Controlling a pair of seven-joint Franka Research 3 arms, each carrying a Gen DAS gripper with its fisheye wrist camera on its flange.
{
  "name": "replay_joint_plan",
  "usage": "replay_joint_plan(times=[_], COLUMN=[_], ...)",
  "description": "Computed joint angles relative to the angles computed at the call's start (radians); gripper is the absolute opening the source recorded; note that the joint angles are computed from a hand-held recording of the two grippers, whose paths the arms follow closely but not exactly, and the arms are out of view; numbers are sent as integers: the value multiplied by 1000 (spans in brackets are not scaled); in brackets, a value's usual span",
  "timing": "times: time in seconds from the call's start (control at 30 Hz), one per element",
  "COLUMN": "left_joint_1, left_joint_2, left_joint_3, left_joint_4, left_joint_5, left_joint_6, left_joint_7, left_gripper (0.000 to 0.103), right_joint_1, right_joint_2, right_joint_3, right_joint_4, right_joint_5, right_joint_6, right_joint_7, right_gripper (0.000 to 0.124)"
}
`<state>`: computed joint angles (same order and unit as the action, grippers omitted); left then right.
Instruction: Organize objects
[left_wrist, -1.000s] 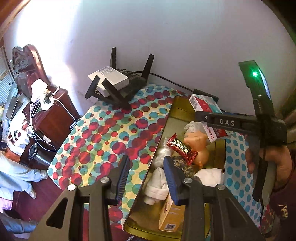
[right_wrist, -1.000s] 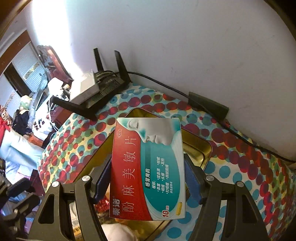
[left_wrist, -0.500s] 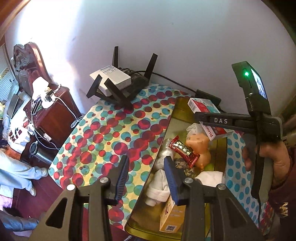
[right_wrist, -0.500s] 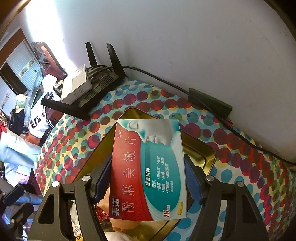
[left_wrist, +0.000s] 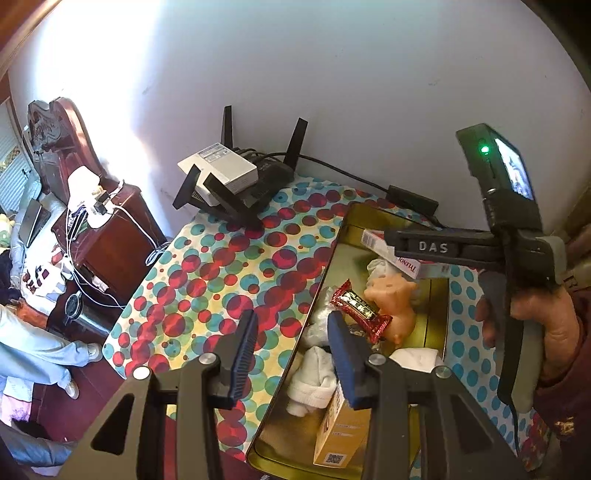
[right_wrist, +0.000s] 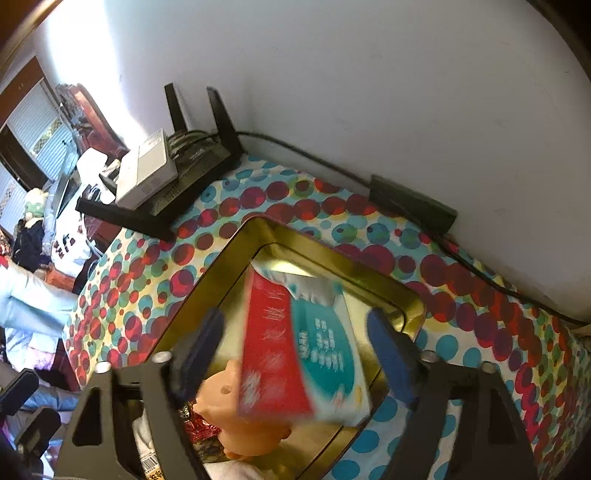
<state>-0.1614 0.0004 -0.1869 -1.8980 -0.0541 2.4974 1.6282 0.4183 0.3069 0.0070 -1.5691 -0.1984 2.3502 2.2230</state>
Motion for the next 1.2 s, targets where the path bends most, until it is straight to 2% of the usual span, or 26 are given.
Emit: replay_joint_plan(times=[0.1,0.17,0.3,0.37,0.5,0.6,0.67,0.7,0.97,1.07,1.17,1.2], left_joint_1=[-2,-2,-6,-8,-13,-20,-24,-26,-41,-44,-45,-45], left_joint_2=[-1,-4,-10,-6,-12,-11,-11,-12,-10,-20,-32,-39], left_joint_3=[-2,-2,-4,-4,-8,-11,-14,-15,-23,-22,-23,-20], left_joint_4=[1,-2,-2,14,18,25,25,24,36,26,16,10], left_joint_5=[15,-3,18,14,18,26,17,22,68,76,137,115], left_joint_6=[2,8,25,2,-6,-22,-21,-18,-46,-39,-26,-19], left_joint_7=[-15,-15,-49,-63,-82,-89,-80,-83,-124,-135,-183,-167], left_gripper=[44,60,62,70,71,72,82,83,85,85,85,85], right_joint_1=[16,22,42,47,46,23,5,-4,-58,-63,-67,-68], right_joint_2=[-31,-57,-137,-187,-298,-366,-401,-424,-500,-515,-524,-526], right_joint_3=[-16,-18,-11,8,72,116,141,151,208,223,233,234], right_joint_4=[-32,-53,-110,-151,-244,-310,-340,-361,-437,-451,-460,-463], right_joint_5=[-55,-93,-235,-317,-473,-490,-492,-497,-460,-443,-435,-432], right_joint_6=[15,22,2,-14,-76,-96,-114,-115,-124,-138,-133,-128], right_joint_7=[64,101,200,246,338,370,384,402,429,424,414,410], right_gripper=[93,93,103,103,103,103,103,103,103,103,103,103])
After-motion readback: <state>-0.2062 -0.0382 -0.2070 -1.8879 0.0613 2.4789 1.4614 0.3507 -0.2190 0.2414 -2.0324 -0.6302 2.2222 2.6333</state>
